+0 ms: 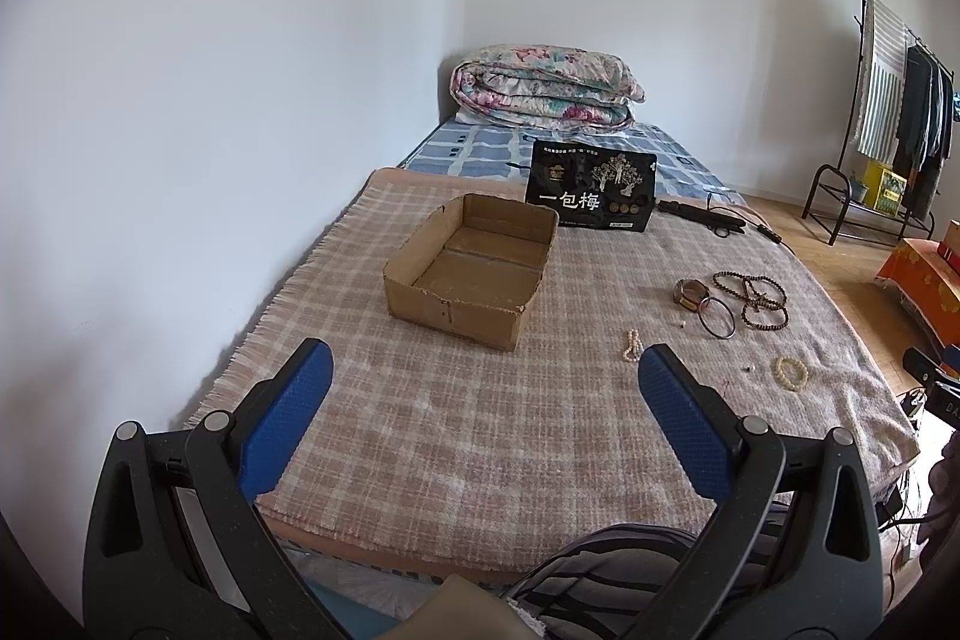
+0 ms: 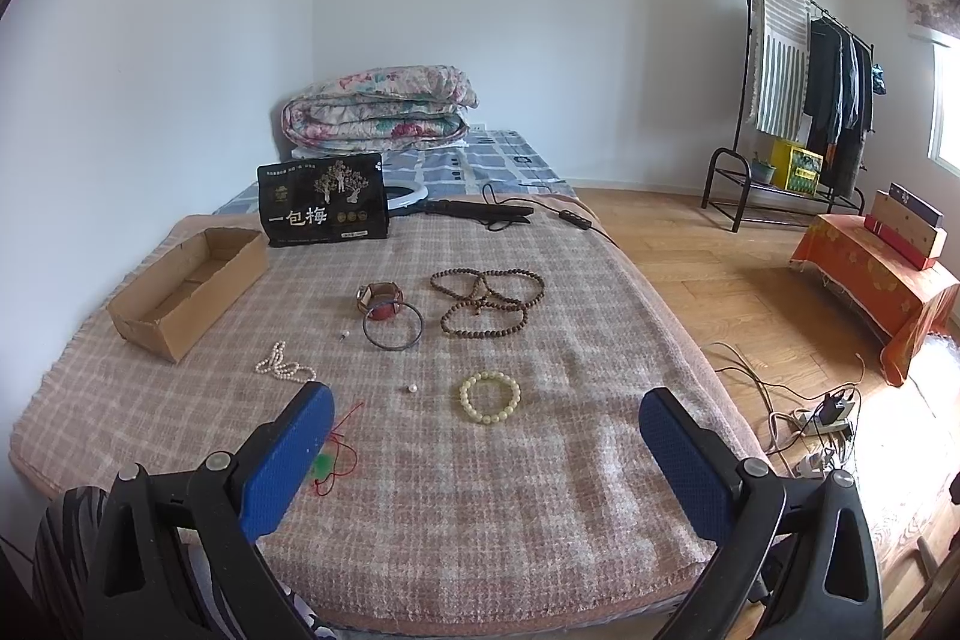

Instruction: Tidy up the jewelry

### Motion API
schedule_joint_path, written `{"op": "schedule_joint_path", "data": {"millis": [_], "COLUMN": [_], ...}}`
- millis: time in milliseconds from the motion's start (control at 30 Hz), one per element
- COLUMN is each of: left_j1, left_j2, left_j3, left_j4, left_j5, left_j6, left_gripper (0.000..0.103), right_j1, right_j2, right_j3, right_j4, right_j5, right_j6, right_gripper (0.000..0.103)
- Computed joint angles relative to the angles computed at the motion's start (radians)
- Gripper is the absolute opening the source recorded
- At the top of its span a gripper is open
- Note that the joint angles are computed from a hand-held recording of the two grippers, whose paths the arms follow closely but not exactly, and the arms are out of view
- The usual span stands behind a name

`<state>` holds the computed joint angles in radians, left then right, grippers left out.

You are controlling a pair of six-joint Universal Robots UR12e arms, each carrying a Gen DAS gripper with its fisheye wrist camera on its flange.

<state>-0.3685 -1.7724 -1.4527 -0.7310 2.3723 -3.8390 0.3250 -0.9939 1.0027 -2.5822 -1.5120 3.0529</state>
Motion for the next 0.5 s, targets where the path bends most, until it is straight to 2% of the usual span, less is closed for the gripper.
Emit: {"op": "schedule_joint_path", "data": {"millis": [500], "left_j1": [0.003], "left_j2": [0.002], "left_j3": [-0.002], "left_j4": [0.002], "left_j5": [-0.006], "left_j6": [0.001], "left_gripper": [0.103], "right_j1": [0.001], "right_j2": [0.002], "right_j3": [-0.002], "right_j4": [0.000], "right_j5": [-0.002], "right_j6": [-0.001], "right_gripper": [0.103]}}
